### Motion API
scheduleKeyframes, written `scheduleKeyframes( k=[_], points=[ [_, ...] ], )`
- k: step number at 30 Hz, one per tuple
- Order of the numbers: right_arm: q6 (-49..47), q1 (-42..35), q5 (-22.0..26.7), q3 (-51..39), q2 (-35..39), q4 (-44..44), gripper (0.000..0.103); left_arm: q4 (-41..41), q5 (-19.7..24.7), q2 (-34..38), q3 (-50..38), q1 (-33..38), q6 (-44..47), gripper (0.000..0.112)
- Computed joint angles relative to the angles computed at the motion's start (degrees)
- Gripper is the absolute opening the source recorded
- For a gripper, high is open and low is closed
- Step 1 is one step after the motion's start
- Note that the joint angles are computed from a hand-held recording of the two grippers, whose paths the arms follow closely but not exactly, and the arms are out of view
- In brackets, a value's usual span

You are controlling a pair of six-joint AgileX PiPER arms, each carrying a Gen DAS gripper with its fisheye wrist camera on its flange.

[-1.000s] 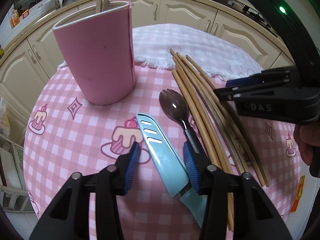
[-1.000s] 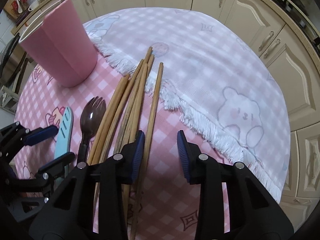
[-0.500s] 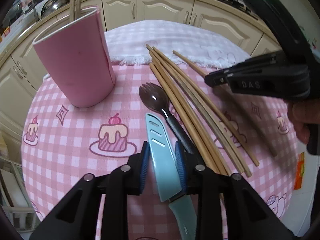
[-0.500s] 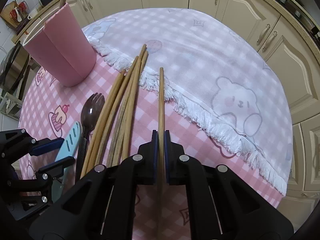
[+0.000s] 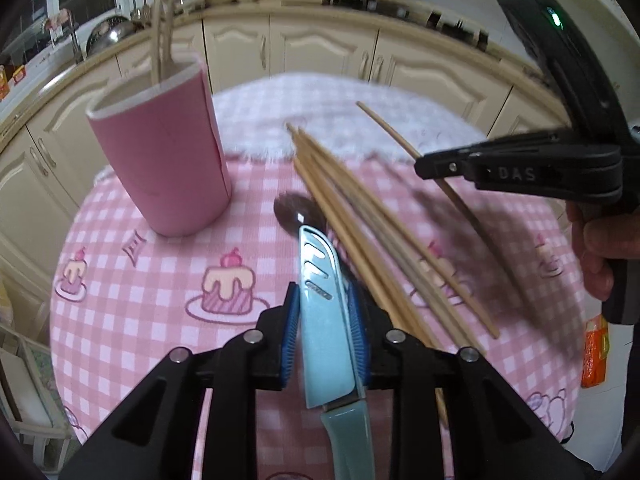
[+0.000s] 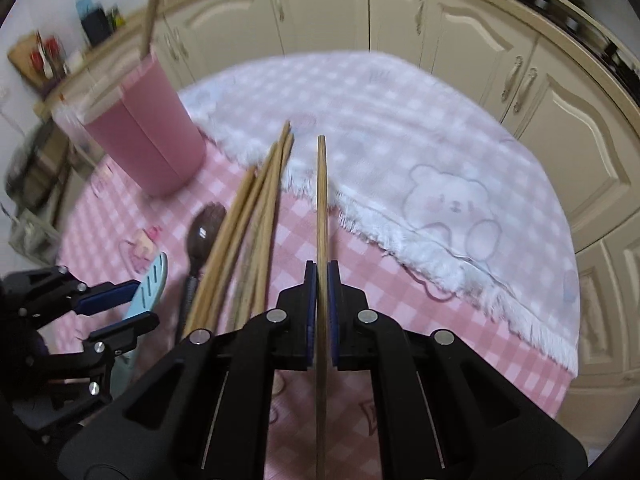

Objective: Organize utensils
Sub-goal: 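Lift the knife and chopstick and drop both into the pink cup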

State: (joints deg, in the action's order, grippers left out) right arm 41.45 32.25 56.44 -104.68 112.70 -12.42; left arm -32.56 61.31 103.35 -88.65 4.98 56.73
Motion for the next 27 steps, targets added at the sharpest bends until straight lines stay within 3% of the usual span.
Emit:
scheduleKeyframes(
  k=[4,8,17,27],
  points=[
    [6.2,1.1,-7.9,8.6,-7.3,-3.9,0.005,-8.5,0.6,-3.2,2.4,4.6,7.1,0.023],
    [14.0,3.9,-12.9,13.7,-11.9,-10.3,0.005,-19.1,2.3,-4.9,3.9,10.0,15.4,0.023],
    [22.6,7.5,-13.8,12.1,-13.8,-21.3,0.005,-26.7,2.4,-3.4,-0.8,12.8,15.2,0.022],
    [19.4,8.7,-10.5,1.1,-10.6,-24.2,0.005,-30.8,5.2,-1.2,-10.5,14.3,10.6,0.022]
  ],
)
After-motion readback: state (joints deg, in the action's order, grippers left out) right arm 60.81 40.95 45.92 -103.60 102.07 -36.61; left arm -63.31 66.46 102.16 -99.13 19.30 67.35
